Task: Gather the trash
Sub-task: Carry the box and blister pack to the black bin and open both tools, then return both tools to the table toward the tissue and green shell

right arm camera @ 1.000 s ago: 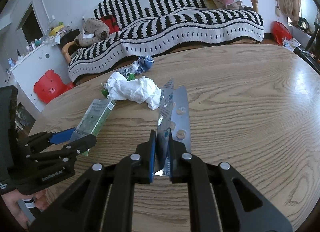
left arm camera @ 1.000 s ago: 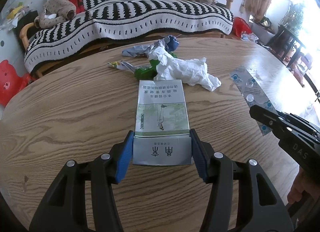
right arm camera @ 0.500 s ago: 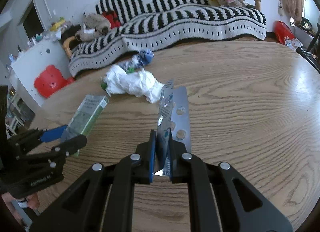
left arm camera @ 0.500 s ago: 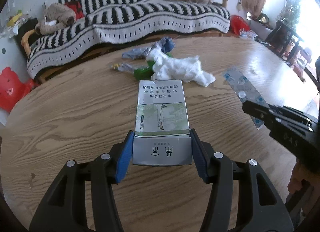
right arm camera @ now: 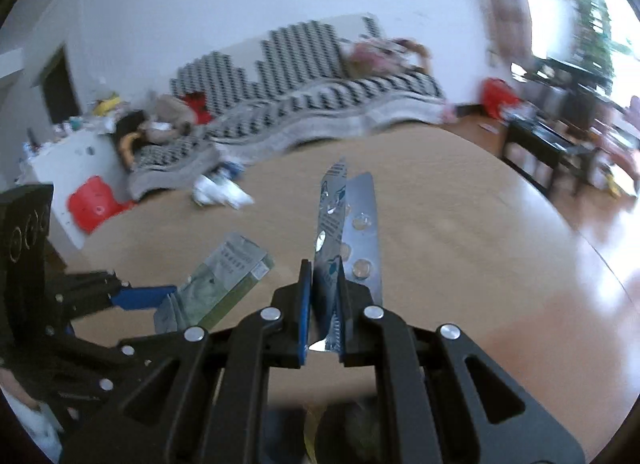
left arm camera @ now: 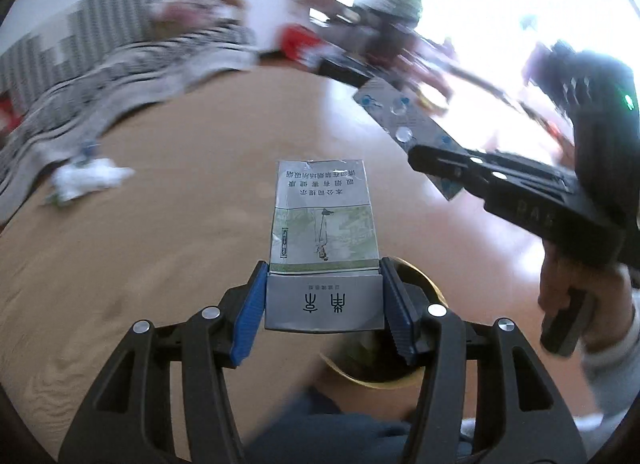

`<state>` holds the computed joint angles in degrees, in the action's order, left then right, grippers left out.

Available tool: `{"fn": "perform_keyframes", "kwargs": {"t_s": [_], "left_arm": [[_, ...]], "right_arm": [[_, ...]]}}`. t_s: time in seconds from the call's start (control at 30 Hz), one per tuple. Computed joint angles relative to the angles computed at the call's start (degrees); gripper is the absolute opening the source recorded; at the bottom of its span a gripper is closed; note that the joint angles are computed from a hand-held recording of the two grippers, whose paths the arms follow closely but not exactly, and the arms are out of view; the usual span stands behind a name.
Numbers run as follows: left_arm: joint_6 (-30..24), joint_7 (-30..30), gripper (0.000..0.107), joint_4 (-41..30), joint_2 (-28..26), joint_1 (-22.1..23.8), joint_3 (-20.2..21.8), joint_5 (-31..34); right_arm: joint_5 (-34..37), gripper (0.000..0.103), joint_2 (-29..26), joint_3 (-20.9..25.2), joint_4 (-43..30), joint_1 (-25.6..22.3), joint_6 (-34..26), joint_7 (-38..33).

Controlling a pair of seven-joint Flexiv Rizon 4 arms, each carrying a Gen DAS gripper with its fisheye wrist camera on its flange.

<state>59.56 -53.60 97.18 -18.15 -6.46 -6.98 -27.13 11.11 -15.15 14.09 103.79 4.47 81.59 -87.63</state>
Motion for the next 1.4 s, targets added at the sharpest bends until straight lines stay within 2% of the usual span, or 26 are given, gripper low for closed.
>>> {"fn": "perform_keyframes", "kwargs": {"t_s": [0.07,0.13,0.23,0.3,0.47,0.57,0.6,0.63,0.67,0.7,0.8,0.97,1.03,1.1,1.23,1.4], "left_arm": [[-3.1,0.8,0.054,-0.5,0.0,-1.5,-0.5,2.6],[-9.7,0.6,0.054,-3.2,-1.3,-3.0,-0.5,6.1],[-17.7,-3.6,0.054,-9.4,-5.7,-5.3,1.2,12.7],[-22.3,-6.4,0.054,-13.6,-8.9,-6.2,1.9,15.3],[-26.0,-9.3,0.054,-18.4,-13.2,-7.4,2.4,18.8],[-24.4,-11.3,0.057,-18.3,-13.9,-8.4,2.9,20.3],[-24.1,-12.3,0.076,-18.5,-14.2,-9.0,3.5,21.6],[-23.8,-12.8,0.086,-18.5,-14.2,-9.4,3.8,22.7],[-21.5,-12.4,0.093,-17.0,-13.6,-9.4,3.7,23.0],[-20.2,-12.0,0.093,-15.5,-12.8,-9.3,3.2,22.9],[-18.3,-11.9,0.093,-13.3,-11.1,-9.1,3.2,22.9],[-11.8,-10.7,0.093,-7.8,-6.4,-6.5,2.4,19.2],[-8.8,-11.5,0.094,-6.4,-5.1,-5.7,2.8,18.1],[-6.9,-11.9,0.094,-4.6,-3.4,-4.7,2.7,16.3],[-5.3,-12.0,0.094,-4.1,-2.8,-3.3,1.9,12.8],[-2.7,-13.6,0.094,-4.9,-3.2,-3.2,2.6,13.4]], "right_arm": [[2.7,0.011,2.3,0.8,3.7,-2.1,-1.3,-1.2],[4.1,0.011,3.0,0.0,6.6,-2.5,-2.4,-1.3],[13.9,0.011,0.8,2.3,5.7,-5.9,-8.2,-5.7],[16.1,0.011,-0.4,1.7,5.8,-5.7,-8.9,-6.5],[21.1,0.011,-2.8,1.6,3.9,-6.7,-11.4,-8.5],[24.2,0.011,-4.2,1.9,1.7,-8.2,-14.3,-10.1],[24.6,0.012,-4.5,1.6,1.0,-8.3,-14.8,-10.0],[25.3,0.032,-4.4,1.4,0.9,-8.5,-14.8,-10.1],[27.0,0.079,-3.7,1.5,1.6,-9.1,-13.2,-10.8],[27.9,0.095,-3.3,1.3,1.8,-9.1,-12.0,-11.0],[30.7,0.097,-2.3,1.7,1.0,-11.0,-13.9,-14.5],[40.1,0.097,-0.9,1.9,-1.1,-13.2,-18.4,-23.5],[44.3,0.097,0.1,1.1,-1.8,-13.8,-18.5,-26.4],[46.3,0.097,1.0,-0.9,-2.0,-13.8,-17.1,-26.3],[36.7,0.097,2.4,-6.1,1.7,-10.3,-9.8,-15.9],[26.5,0.097,2.2,-7.0,3.1,-8.5,-6.3,-6.8]]}}
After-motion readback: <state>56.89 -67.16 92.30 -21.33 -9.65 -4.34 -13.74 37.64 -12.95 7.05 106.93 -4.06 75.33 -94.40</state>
